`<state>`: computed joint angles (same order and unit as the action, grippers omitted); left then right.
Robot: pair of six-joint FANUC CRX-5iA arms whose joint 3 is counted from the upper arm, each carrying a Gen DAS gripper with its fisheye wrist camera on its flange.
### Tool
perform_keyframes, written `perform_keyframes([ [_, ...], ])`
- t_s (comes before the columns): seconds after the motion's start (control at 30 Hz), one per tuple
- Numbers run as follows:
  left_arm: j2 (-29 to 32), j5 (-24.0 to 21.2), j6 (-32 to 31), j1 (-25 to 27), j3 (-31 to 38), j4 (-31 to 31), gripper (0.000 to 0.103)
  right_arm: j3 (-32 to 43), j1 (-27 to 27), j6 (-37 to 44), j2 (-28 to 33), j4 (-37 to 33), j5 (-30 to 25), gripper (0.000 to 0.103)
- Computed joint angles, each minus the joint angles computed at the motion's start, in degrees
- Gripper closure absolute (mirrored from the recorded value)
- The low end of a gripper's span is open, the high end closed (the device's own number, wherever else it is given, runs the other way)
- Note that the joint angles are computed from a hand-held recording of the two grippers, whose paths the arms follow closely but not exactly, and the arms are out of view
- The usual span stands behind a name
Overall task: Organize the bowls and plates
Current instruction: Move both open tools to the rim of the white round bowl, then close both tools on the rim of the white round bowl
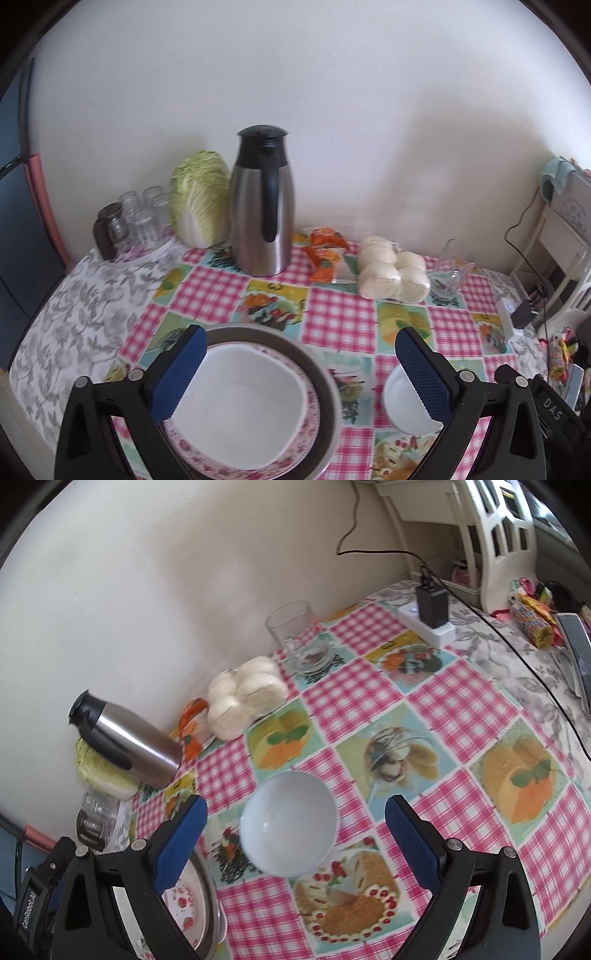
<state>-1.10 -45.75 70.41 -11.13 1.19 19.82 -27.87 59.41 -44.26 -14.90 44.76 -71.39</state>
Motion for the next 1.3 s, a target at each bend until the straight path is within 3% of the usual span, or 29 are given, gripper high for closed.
perform_keyframes([
  [0.27,2.2,1.0,-3.5,-3.1,0.8,3.2,0.0,-2.2,-0.1,-0.9,-2.0,-0.8,-1.3,0.006],
  [0.4,2.1,5.8,-6.9,-4.7,-1.4,5.7,0.0,-2.2,-0.6,-0.3,-1.7,-1.7,-1.7,0.006],
  [0.6,5.9,0.2,-5.3,-5.5,2.4,4.7,0.0,-2.3,-1.8,1.1,-1.6,-3.4,-1.3,0.005],
  [1.23,14.3,-8.9,-3.3,-8.9,7.7,2.3,0.001,-0.2,-6.7,10.3,2.6,-11.9,2.9,0.005],
  [1.3,15.1,-9.6,-2.2,-9.2,8.3,1.2,0.007,0.0,-7.2,11.2,3.3,-12.5,3.6,0.005],
])
